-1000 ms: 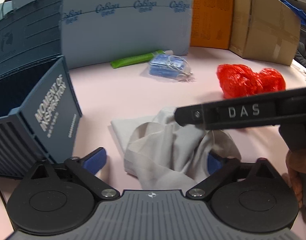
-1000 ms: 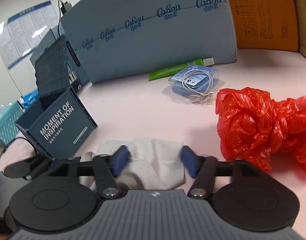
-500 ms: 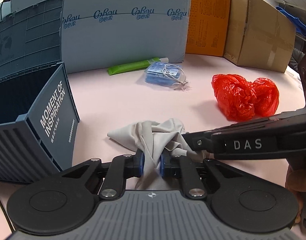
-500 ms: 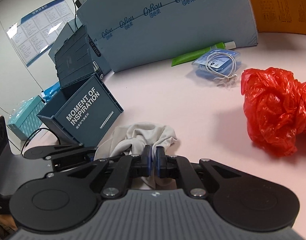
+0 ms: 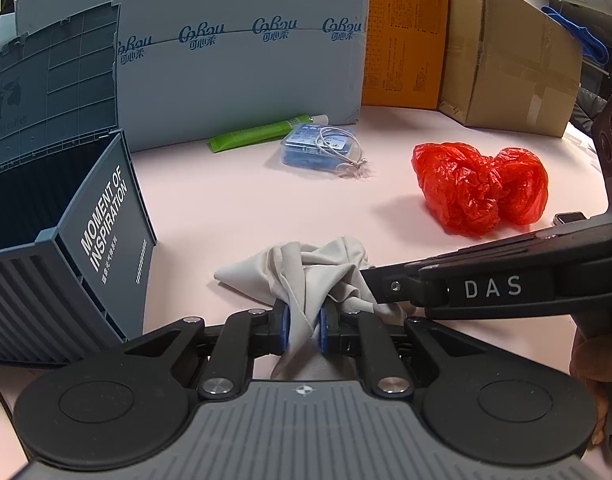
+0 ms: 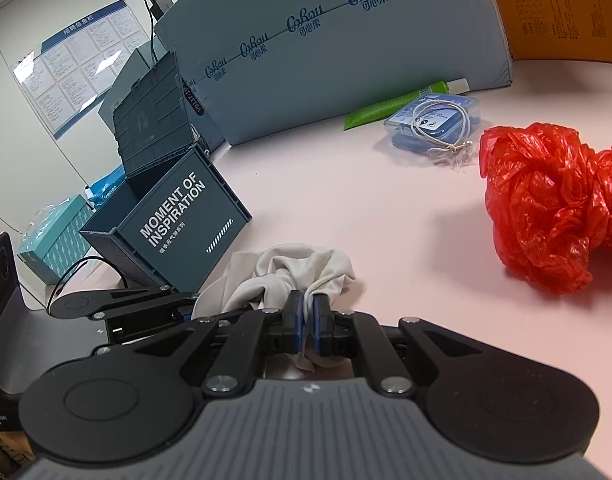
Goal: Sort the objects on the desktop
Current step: 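Lift the white cloth with the left tool and carry it to the blue box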
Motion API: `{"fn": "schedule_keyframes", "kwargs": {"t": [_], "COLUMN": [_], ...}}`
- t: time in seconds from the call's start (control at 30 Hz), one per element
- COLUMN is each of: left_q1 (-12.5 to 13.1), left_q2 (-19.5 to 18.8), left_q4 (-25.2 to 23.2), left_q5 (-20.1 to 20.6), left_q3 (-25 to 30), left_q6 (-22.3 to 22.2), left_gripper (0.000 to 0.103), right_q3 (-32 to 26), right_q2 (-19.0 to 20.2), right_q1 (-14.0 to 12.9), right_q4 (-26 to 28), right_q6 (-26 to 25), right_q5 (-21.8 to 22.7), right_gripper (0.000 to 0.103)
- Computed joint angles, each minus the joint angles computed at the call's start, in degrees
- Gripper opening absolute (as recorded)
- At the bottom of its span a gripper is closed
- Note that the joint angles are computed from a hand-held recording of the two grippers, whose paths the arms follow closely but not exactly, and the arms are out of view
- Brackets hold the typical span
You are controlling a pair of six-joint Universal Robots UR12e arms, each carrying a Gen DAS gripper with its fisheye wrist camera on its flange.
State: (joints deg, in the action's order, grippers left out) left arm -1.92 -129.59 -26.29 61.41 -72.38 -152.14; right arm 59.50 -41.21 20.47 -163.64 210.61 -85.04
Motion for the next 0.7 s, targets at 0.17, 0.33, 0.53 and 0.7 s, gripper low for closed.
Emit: {"fn": "schedule_keyframes", "kwargs": {"t": [0.17, 0.33, 0.53, 0.7], "left_q1": [0.1, 0.2, 0.6, 0.9], "left_q2": [0.3, 0.8, 1.3, 1.6], "left_q4": [-0.6, -0.4, 0.6, 0.7], "left_q5": [-0.6, -1.6, -3.4, -4.9], "left_q3": [-0.3, -0.9, -1.4, -1.1], "left_q6": [0.9, 2.0, 3.1, 4.0], "left_gripper": [0.011, 0.011, 0.011, 0.011], "right_q3": [0.8, 1.6, 2.1, 1.6], "right_q2": [-0.4, -0.9, -1.5, -1.6], "right_q1": [0.3, 0.6, 1.3, 1.9], "right_q4": [-0.4, -1.3, -2.5, -3.2], "right_q6": [1.1, 2.0, 2.6, 3.6], "right_q5": [-0.9, -2.4, -5.0, -7.2], "right_gripper": [0.007, 0.007, 0.008, 0.008]}}
